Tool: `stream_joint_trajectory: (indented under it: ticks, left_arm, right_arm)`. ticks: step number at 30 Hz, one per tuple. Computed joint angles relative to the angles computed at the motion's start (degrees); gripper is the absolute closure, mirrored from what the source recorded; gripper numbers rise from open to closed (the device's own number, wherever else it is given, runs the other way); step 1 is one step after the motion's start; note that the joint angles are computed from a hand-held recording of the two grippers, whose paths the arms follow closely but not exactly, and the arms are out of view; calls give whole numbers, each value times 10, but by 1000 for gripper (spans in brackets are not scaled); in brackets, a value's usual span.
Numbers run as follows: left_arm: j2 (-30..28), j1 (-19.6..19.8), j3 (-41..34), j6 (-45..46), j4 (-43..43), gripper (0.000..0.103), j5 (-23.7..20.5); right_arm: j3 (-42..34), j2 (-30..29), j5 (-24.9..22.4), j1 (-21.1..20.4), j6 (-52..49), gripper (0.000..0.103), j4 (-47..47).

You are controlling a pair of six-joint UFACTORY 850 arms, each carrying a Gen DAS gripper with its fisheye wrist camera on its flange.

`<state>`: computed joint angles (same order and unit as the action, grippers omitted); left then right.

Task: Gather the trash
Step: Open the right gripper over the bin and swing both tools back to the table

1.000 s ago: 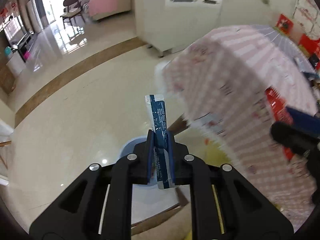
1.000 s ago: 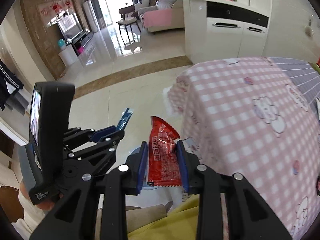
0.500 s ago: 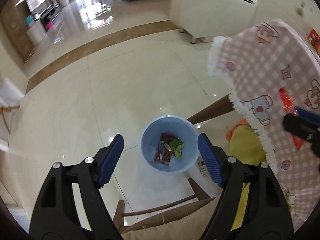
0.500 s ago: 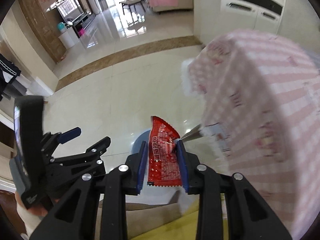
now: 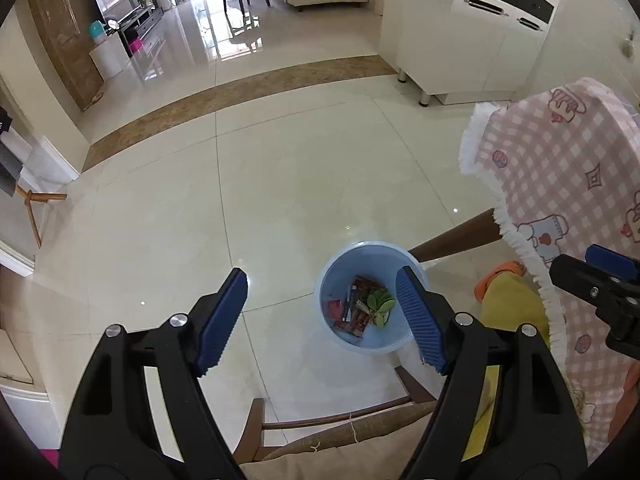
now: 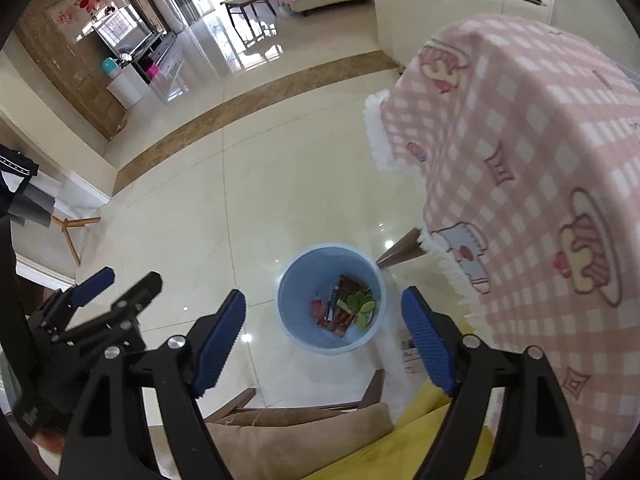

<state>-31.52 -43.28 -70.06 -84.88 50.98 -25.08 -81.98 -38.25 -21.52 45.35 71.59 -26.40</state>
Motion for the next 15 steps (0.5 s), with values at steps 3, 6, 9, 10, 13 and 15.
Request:
stream_joint_trajectory:
  ticks: [3, 6, 9, 10, 13, 15]
  left_arm:
    - [6, -2, -1, -11, 15, 28, -7]
    - [8, -6, -8, -11, 18, 28, -10]
    - [8, -16, -15, -9, 26, 27, -17]
    - [9, -19, -17, -6, 28, 27, -18]
    - [15, -32, -23, -6, 42, 27, -14]
    - [18, -42, -30, -9, 56, 27, -7]
  right_arm:
    - [18, 15, 10, -1, 16, 24, -14]
    - [38, 34, 19, 2, 45, 24, -51]
    - [63, 55, 32, 4, 86, 24, -96]
    - [72, 63, 37, 4, 103, 24, -110]
    - [109, 98, 25, 13, 207, 24, -202]
    - [138, 125, -6, 25, 302, 24, -289]
